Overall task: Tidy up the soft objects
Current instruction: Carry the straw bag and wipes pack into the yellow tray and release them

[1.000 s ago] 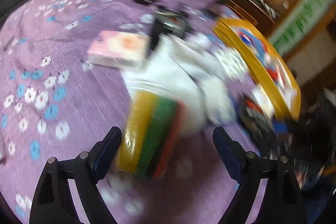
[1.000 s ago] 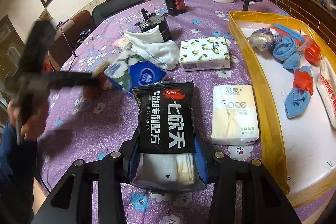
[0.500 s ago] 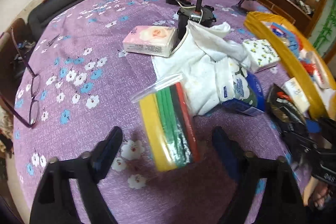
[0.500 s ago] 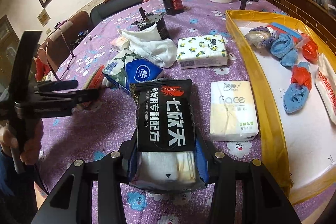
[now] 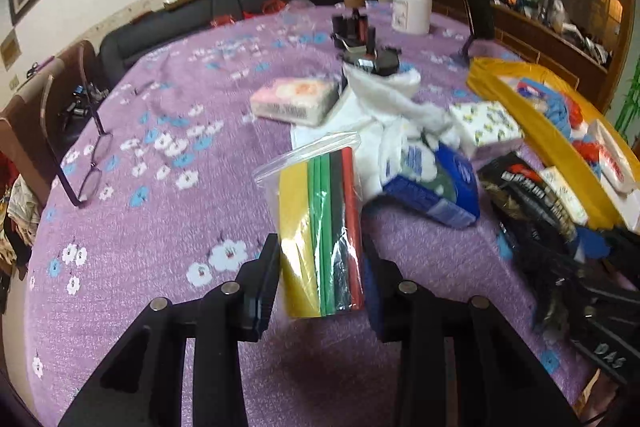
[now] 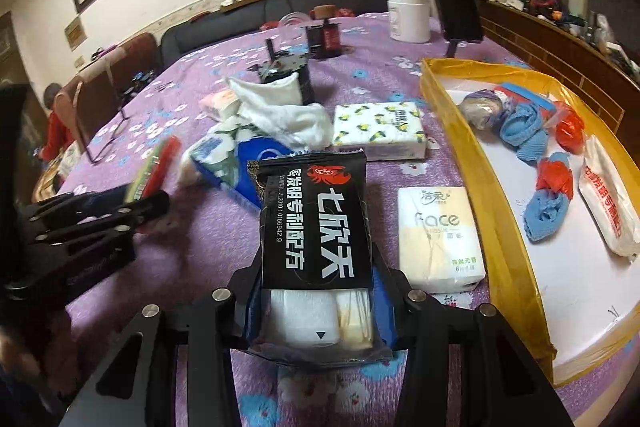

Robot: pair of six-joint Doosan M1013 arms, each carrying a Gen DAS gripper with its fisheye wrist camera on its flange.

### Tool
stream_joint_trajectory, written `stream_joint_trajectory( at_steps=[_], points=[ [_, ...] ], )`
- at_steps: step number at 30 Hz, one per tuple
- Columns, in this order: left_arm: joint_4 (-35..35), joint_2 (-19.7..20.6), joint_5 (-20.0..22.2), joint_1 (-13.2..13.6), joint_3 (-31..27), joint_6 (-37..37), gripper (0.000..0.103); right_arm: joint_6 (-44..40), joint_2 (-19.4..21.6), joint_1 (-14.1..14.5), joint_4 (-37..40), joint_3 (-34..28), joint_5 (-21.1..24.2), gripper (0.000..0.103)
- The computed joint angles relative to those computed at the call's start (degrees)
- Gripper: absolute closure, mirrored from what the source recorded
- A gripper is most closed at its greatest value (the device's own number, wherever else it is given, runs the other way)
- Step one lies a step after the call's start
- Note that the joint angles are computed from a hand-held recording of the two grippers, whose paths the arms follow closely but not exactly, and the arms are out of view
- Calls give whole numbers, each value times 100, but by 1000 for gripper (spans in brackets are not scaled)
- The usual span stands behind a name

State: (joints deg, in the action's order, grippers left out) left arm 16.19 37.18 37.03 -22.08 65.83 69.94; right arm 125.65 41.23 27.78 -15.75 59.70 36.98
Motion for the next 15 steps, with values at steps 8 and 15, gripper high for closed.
stream_joint_trajectory(
  at_steps=[8, 15],
  points=[
    [1032, -49, -501, -50, 157, -1071, 66, 988, 93, 58, -1062, -113, -101, 55],
    [1002, -43, -438, 13, 149, -1363, 66, 518, 92, -61, -291, -79, -449, 55]
  ],
)
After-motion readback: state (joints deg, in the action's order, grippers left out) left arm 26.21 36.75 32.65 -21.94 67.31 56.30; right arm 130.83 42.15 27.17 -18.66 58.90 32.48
